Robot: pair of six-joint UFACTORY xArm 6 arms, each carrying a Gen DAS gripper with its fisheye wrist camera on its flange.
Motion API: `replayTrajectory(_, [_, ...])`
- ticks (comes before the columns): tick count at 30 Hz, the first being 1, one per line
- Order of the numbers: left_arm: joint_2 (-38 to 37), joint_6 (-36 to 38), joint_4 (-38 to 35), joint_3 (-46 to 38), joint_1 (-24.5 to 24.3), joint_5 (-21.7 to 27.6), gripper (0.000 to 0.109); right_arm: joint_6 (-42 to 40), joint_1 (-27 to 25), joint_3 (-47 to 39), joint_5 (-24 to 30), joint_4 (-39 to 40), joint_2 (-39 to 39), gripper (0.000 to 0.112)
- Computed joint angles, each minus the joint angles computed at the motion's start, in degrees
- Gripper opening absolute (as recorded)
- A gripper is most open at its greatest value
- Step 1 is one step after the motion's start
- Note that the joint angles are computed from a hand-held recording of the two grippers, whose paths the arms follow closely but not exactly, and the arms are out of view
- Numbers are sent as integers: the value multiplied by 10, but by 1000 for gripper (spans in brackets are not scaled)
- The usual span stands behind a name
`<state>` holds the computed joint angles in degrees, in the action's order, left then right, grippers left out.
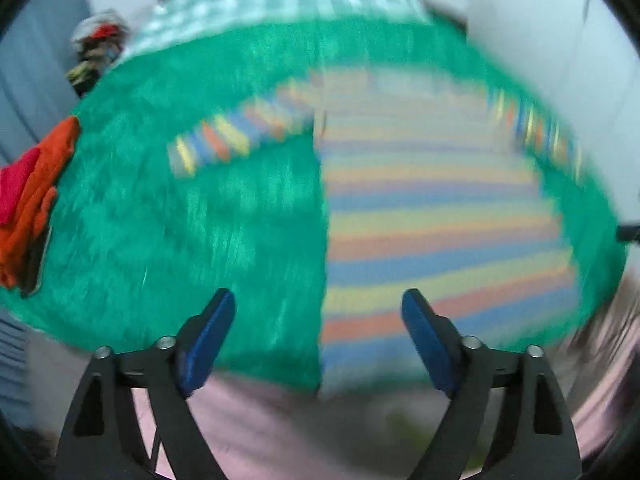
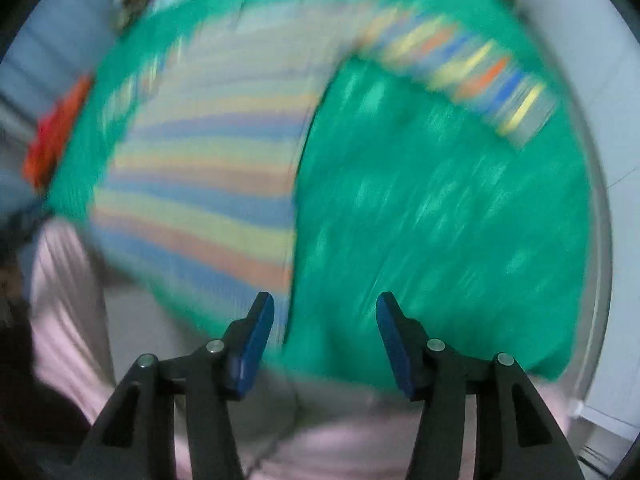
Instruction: Fold small clothes
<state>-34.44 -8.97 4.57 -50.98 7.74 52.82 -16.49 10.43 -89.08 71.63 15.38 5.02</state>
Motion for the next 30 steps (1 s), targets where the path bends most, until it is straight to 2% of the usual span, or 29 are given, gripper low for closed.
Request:
replayTrajectory(3, [33, -23, -23, -7, -10, -108, 92, 29, -41, -89, -79, 83, 49, 55])
replayTrajectory(5, [61, -33, -17, -14, -9, -147, 92, 72, -50, -192, -104, 127, 122, 64])
replayTrajectory(7, [92, -56, 1, -28, -19, -162, 92, 121, -67, -276, -128, 163, 191, 65])
replayTrajectory(10, [98, -89, 15, -32, -31, -134, 92, 221, -89, -401, -98, 171, 301, 65])
replayTrajectory(13, [65, -99, 11, 2, -26, -124, 92, 279, -115, -400, -80, 176, 335, 64])
replayTrajectory(17, [48, -109, 15, 31, -7, -98, 92, 311, -132, -396, -76, 165, 366, 64])
replayTrajectory(23, [39, -150, 33, 70, 16, -102, 92, 284, -136, -378, -128, 206, 389, 55])
replayTrajectory(26, [40, -161, 36, 86, 23, -109, 92, 291, -131, -402, -130, 200, 414, 44])
replayTrajectory(27, [40, -164, 35, 92, 26, -113, 92, 298, -128, -418, -124, 195, 425, 29])
replayTrajectory(28, [40, -170, 38, 96, 27, -112, 92, 295, -131, -418, -119, 198, 425, 3])
replayTrajectory(30, [36, -176, 41, 101, 31, -110, 92, 302, -131, -422, -113, 202, 431, 2])
